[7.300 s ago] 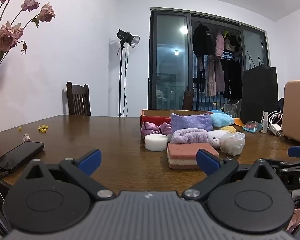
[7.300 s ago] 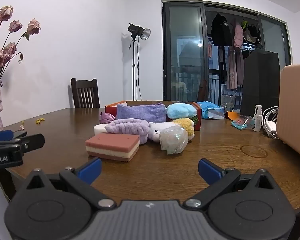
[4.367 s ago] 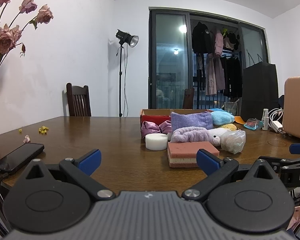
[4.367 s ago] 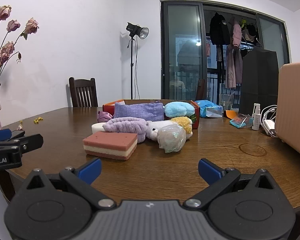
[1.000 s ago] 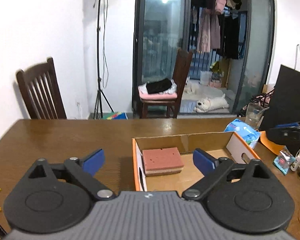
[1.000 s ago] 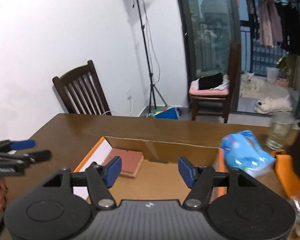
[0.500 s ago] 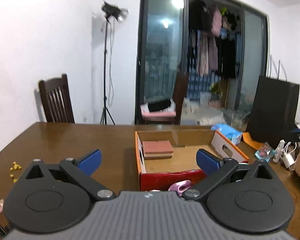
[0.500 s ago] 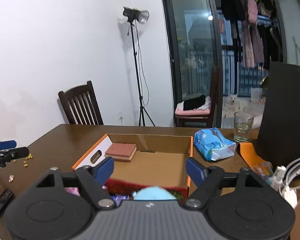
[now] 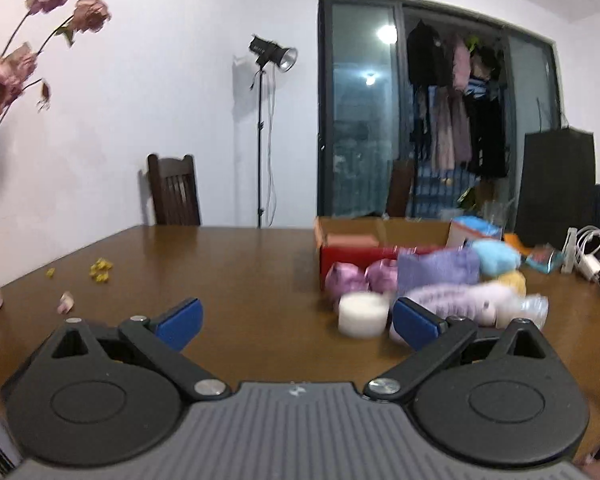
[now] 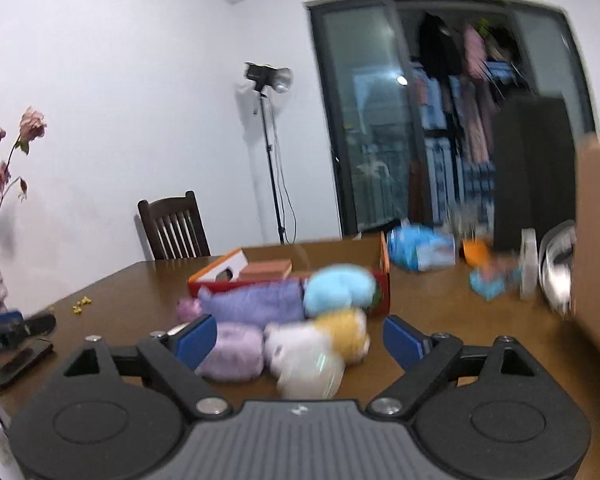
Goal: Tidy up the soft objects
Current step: 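Move both tools back over the pile of soft items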
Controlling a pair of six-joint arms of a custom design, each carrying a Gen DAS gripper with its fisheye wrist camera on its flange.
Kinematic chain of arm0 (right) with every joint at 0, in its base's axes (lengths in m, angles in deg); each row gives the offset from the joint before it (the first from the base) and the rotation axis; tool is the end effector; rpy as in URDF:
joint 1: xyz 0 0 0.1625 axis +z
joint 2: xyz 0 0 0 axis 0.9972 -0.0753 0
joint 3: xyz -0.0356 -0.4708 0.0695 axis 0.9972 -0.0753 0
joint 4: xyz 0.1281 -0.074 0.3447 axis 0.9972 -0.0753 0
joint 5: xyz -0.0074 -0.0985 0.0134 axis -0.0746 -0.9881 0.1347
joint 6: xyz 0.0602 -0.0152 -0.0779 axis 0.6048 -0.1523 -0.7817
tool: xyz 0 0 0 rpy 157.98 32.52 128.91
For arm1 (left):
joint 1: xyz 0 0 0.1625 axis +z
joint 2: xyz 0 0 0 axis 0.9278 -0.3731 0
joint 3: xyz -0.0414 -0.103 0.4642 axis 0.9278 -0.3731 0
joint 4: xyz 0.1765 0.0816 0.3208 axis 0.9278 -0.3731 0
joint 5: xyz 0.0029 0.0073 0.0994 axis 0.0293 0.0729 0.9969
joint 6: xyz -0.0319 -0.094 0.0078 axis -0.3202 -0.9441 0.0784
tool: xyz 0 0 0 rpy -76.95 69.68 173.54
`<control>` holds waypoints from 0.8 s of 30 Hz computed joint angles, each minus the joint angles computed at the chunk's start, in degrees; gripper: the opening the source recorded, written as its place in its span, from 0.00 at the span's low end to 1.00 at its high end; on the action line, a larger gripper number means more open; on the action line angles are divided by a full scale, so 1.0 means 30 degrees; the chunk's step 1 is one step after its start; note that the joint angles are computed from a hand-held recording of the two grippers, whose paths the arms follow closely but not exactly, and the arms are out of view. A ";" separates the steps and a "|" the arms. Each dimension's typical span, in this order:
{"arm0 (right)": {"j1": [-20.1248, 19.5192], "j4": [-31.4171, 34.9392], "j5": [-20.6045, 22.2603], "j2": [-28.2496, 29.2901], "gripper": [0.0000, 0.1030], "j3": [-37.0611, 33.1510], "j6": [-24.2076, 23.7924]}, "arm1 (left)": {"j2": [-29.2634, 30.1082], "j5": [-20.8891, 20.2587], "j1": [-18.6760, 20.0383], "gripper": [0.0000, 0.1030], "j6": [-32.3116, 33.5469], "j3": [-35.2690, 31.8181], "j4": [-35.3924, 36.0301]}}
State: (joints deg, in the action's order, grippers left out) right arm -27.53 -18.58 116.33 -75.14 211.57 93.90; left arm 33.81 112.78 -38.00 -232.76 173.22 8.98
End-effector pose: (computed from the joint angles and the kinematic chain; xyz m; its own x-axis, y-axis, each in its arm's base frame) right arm -0.0056 -0.3437 0.2183 -0.8392 -0.1059 0.5334 -0.5383 0.3011 -0.7871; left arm -0.1616 -0.3512 0.0286 -0.7040 0.0737 -0.7063 0.6985 0.2516 -0.6699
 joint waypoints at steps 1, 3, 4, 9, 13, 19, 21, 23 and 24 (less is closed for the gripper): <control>-0.0345 0.0010 -0.0228 0.0150 0.87 0.0256 -0.0032 | 0.0034 0.0294 -0.0043 1.00 -0.0982 -0.0106 0.1013; -0.0426 0.0092 0.0184 0.0398 0.87 0.0555 -0.0419 | -0.0132 0.1046 0.0062 1.00 -0.1345 -0.0097 0.1516; -0.0359 -0.0310 0.0388 0.0496 0.87 0.0774 -0.0667 | -0.0178 0.1065 0.0093 1.00 -0.1105 -0.0086 0.1228; 0.0314 -0.1895 0.1279 0.0588 0.87 0.1306 -0.1037 | -0.0106 0.1402 0.0292 1.00 -0.1970 -0.0281 0.1695; 0.0415 -0.1887 0.1485 0.0943 0.87 0.0971 -0.0598 | 0.0148 0.1841 0.0949 1.00 -0.2339 -0.0876 0.2606; 0.1001 -0.1527 0.2276 0.2168 0.86 -0.0711 0.0177 | 0.0926 0.3803 0.2169 1.00 -0.2389 -0.2813 0.4447; 0.1478 -0.0914 0.3075 0.2691 0.86 -0.1753 0.0721 | 0.1285 0.4441 0.2492 1.00 -0.1968 -0.3775 0.5181; 0.1863 -0.0090 0.3770 0.3144 0.83 -0.2753 0.0789 | 0.1588 0.4993 0.2732 1.00 -0.1335 -0.4583 0.5469; 0.1937 0.0247 0.3899 0.3310 0.81 -0.3180 0.0723 | 0.1727 0.5369 0.2865 1.00 -0.1033 -0.4913 0.5560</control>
State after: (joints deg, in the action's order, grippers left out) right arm -21.72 -17.84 128.03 -65.21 202.03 96.07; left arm 38.99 128.88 -29.41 -235.86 158.49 25.66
